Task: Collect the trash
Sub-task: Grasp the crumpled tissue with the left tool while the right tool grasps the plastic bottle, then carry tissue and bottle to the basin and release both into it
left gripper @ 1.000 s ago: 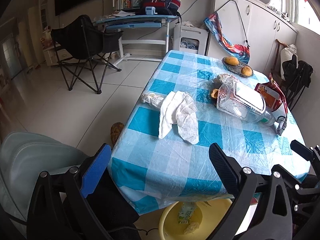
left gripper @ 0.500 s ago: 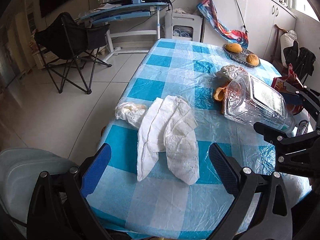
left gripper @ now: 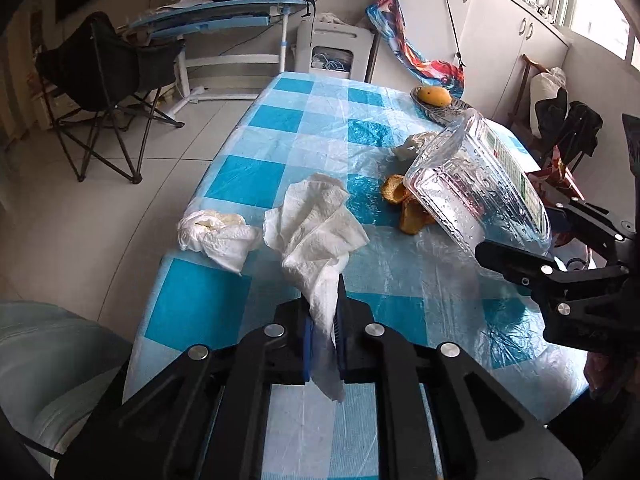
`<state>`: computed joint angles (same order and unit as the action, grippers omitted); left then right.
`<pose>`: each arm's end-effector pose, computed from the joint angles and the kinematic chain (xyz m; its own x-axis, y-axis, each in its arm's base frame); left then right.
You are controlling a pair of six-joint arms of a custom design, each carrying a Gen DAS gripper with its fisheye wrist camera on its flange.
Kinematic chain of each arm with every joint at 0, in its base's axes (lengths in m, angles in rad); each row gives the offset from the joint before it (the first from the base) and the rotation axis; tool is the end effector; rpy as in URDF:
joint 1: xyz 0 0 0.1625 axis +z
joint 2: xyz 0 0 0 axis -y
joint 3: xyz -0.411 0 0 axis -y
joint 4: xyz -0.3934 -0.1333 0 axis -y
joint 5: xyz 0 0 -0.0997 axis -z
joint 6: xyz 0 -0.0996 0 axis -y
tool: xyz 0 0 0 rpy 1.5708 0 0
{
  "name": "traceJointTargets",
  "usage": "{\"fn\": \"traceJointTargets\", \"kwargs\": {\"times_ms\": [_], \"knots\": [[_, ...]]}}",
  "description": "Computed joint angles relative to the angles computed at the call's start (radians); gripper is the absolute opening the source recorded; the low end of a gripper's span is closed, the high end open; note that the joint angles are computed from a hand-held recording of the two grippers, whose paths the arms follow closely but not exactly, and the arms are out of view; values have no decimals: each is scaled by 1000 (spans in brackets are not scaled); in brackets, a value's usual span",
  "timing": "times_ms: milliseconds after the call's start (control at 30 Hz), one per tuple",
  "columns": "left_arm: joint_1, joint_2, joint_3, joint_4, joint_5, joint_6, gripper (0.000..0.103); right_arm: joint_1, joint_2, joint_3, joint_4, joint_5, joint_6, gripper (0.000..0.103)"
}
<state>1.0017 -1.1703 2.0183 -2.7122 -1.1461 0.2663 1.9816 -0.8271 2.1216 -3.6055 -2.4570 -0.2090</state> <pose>-0.1453 -0.5506 0.1879 -0.6667 0.5891 -0.4566 0.7166 0.6752 -0.1752 0.2518 -0.4375 0.1072 -0.7101 0.0811 0.6995 -0.4520 0.7092 -0.5411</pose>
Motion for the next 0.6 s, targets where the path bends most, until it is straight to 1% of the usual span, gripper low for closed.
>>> {"fn": "traceJointTargets", "kwargs": {"times_ms": [67,167,233,433,600], "knots": [[14,-45,12,10,-51,-10,10,7,-11,22,-23,43,60,62],[25,-97,23,34,-89,-16,9,23,-15,58,-73,96,143,62],[30,-124,29,53,-98,-23,9,34,-14,84,-101,120,200,62],[5,-214,87,89,-94,-34,10,97,31,133,-185,112,324,63],[-22,-314,153,122,-99,-38,10,165,85,144,-180,86,408,63]]}}
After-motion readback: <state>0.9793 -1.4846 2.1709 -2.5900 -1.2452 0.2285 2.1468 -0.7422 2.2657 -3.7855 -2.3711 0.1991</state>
